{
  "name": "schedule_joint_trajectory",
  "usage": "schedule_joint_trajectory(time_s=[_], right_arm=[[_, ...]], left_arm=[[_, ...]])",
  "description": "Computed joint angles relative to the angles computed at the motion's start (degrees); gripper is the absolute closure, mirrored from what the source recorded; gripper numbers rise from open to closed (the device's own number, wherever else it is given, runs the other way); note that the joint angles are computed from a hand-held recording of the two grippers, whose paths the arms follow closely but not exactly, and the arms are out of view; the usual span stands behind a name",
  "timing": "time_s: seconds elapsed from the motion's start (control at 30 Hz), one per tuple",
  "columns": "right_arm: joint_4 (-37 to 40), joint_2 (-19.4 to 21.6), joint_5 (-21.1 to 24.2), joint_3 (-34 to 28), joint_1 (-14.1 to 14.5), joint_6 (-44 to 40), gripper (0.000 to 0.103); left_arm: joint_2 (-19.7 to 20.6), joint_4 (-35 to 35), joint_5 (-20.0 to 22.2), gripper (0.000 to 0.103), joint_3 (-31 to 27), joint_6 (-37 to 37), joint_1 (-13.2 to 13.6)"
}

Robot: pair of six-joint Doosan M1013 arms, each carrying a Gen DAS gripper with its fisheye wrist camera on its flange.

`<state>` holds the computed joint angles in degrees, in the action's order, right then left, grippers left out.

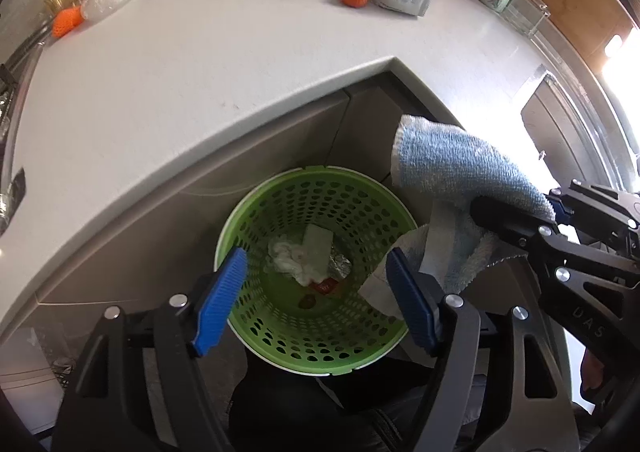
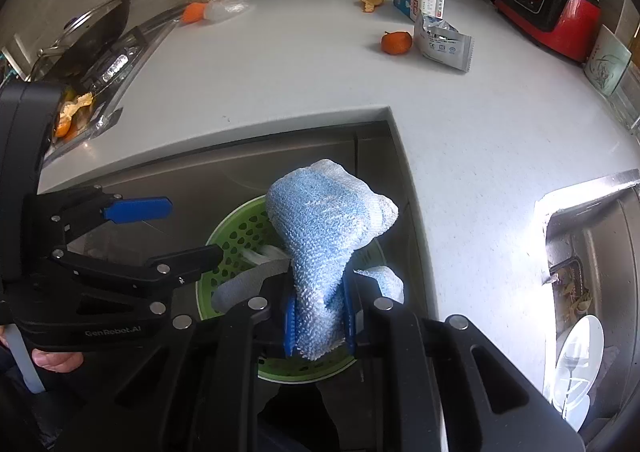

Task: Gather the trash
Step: 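Carry the tissue and blue cloth over the green basket and open both grippers, then grasp the orange foam net with the left gripper while the right gripper grasps the plastic bag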

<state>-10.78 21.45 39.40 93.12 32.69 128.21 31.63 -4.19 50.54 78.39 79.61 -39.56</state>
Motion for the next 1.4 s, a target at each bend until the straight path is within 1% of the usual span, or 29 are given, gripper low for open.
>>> schedule_joint_trajectory(time_s=[0.1, 0.2, 0.27, 0.33, 0.37, 0.4, 0.47, 0.53, 0.6, 0.77, 0.9, 1.03, 1.27, 1.4], right_arm=[[1.4, 0.2, -0.2, -0.1, -0.1, -1.5, 0.084], [2.6, 0.5, -0.1, -0.4, 0.0, -3.5, 0.084], [3.7, 0.9, 0.4, -0.8, 0.2, -5.4, 0.08], [4.1, 1.3, 1.0, -1.1, 0.4, -6.4, 0.07], [3.6, 1.6, 1.4, -1.3, 0.6, -6.1, 0.055], [2.4, 1.6, 1.5, -1.5, 0.8, -5.2, 0.044], [1.0, 1.8, 2.1, -1.9, 1.1, -4.1, 0.039], [0.3, 1.8, 2.0, -2.2, 1.0, -3.2, 0.037], [-0.8, 1.7, 1.7, -2.5, 0.9, -1.9, 0.033], [-4.4, 1.9, 1.9, -4.1, 0.6, 1.6, 0.029], [-6.2, 2.6, 2.0, -6.0, 0.2, 3.4, 0.025], [-6.7, 3.8, 2.0, -8.4, -0.1, 3.7, 0.023], [-5.8, 8.2, 2.7, -16.0, -0.8, 0.0, 0.02], [-4.6, 12.5, 4.2, -23.7, -1.4, -4.0, 0.017]], left_arm=[[-0.4, 3.3, -0.8, 0.027, -0.1, -2.8, 0.1], [-0.9, 5.6, -1.7, 0.025, 0.0, -4.8, 0.5], [-1.2, 6.5, -2.1, 0.025, 0.0, -5.8, 0.8], [-1.4, 7.7, -2.4, 0.024, 0.0, -7.0, 1.1], [-1.4, 8.3, -2.4, 0.024, -0.1, -7.6, 1.3], [-1.4, 8.9, -2.4, 0.024, -0.2, -8.2, 1.5], [-1.5, 9.4, -2.5, 0.024, -0.2, -8.8, 1.9], [-1.5, 9.6, -2.5, 0.024, -0.3, -9.3, 2.3], [-1.5, 9.5, -2.6, 0.024, -0.5, -9.5, 2.7], [-1.2, 10.0, -3.6, 0.024, -1.6, -10.2, 3.8], [-0.4, 11.6, -4.0, 0.022, -3.4, -11.5, 4.7], [0.7, 14.0, -3.9, 0.021, -5.8, -13.0, 5.9], [3.7, 16.8, -2.3, 0.021, -11.4, -14.5, 8.9], [6.3, 17.5, -1.1, 0.019, -15.9, -15.1, 11.1]])
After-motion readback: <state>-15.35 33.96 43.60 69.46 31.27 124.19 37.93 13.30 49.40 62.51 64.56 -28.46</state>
